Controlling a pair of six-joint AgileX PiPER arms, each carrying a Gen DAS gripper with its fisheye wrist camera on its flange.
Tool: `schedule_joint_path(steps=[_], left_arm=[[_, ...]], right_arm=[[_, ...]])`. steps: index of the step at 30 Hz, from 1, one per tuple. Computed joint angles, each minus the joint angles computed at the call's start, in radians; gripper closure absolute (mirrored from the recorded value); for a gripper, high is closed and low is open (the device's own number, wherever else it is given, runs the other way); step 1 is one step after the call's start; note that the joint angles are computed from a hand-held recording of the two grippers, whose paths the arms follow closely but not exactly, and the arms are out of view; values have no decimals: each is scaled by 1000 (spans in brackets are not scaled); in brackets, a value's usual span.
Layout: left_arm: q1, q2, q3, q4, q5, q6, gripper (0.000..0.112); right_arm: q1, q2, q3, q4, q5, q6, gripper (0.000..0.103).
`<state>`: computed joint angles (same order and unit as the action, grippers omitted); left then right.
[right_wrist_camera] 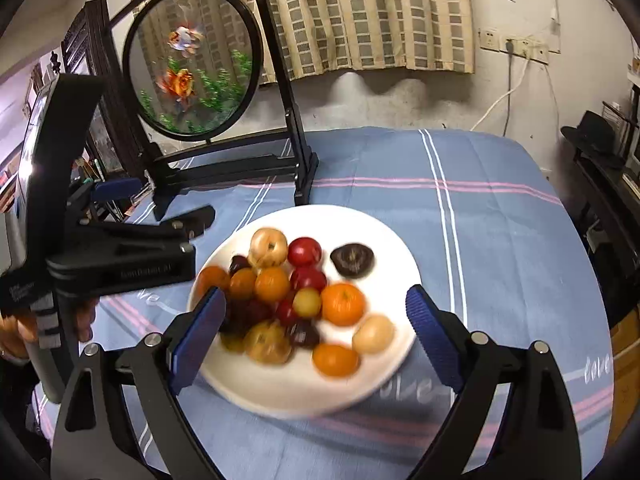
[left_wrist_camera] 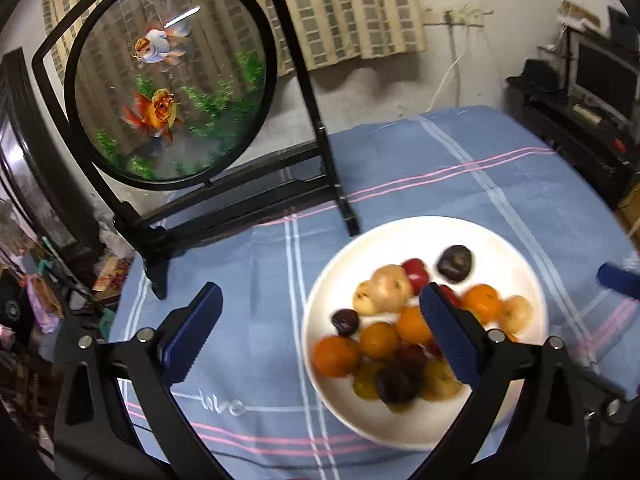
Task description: Organize fruits
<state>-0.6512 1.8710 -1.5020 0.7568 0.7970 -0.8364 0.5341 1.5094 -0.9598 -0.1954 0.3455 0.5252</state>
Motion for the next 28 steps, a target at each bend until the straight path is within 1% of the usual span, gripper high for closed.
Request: schedule_joint_path(steps=[2, 4, 7, 8, 10, 13, 15, 16, 17, 18, 19, 20, 21, 22, 23, 25, 26, 28], left_arm=[[-14, -65, 63, -16, -18, -36, 12], [-42, -116, 118, 7, -21, -87, 12], [-120, -158, 162, 102, 62, -205, 12], [-136, -174, 175, 102, 76, -220, 12], [-151, -197, 191, 83, 91, -233, 12], [-182, -233, 223, 90, 120, -263, 12], [-204, -251, 235, 92, 144, -273, 12], [-224, -259, 244, 108, 169, -285, 12], [-235, -261, 246, 110, 190, -290, 12], [-244, -262, 246, 105, 214, -293, 12], [-245, -263, 249, 95, 224, -291, 12], [-245, -278, 264, 77, 218, -285, 12], [-246, -293, 277, 68, 218, -290, 12], [-242, -311, 293, 51, 205, -289, 12], [-226, -338, 311, 1, 182, -269, 12], [-225, -361, 328, -17, 197, -281, 12], [-218, -369, 334, -41, 192, -268, 12], [-189, -383, 341, -134, 183, -208, 12]], right_arm=[[37, -57, 54, -68, 16, 98, 11], [73, -104, 100, -100, 36, 163, 11], [143, -168, 163, -158, 72, 275, 11], [168, -181, 174, -197, 86, 331, 11], [213, -206, 186, -225, 118, 390, 11], [282, -233, 181, -312, 176, 496, 11], [333, -244, 166, -371, 230, 571, 11], [365, -248, 159, -417, 265, 628, 11], [391, -239, 145, -451, 310, 669, 10], [415, -225, 133, -478, 362, 707, 6], [435, -212, 128, -501, 412, 749, 5], [434, -216, 141, -493, 422, 763, 5], [423, -228, 156, -469, 414, 760, 5], [404, -245, 173, -434, 394, 746, 5], [395, -271, 198, -413, 379, 749, 5], [406, -307, 232, -420, 395, 785, 5], [415, -314, 240, -426, 404, 800, 5], [428, -335, 258, -438, 418, 831, 5]])
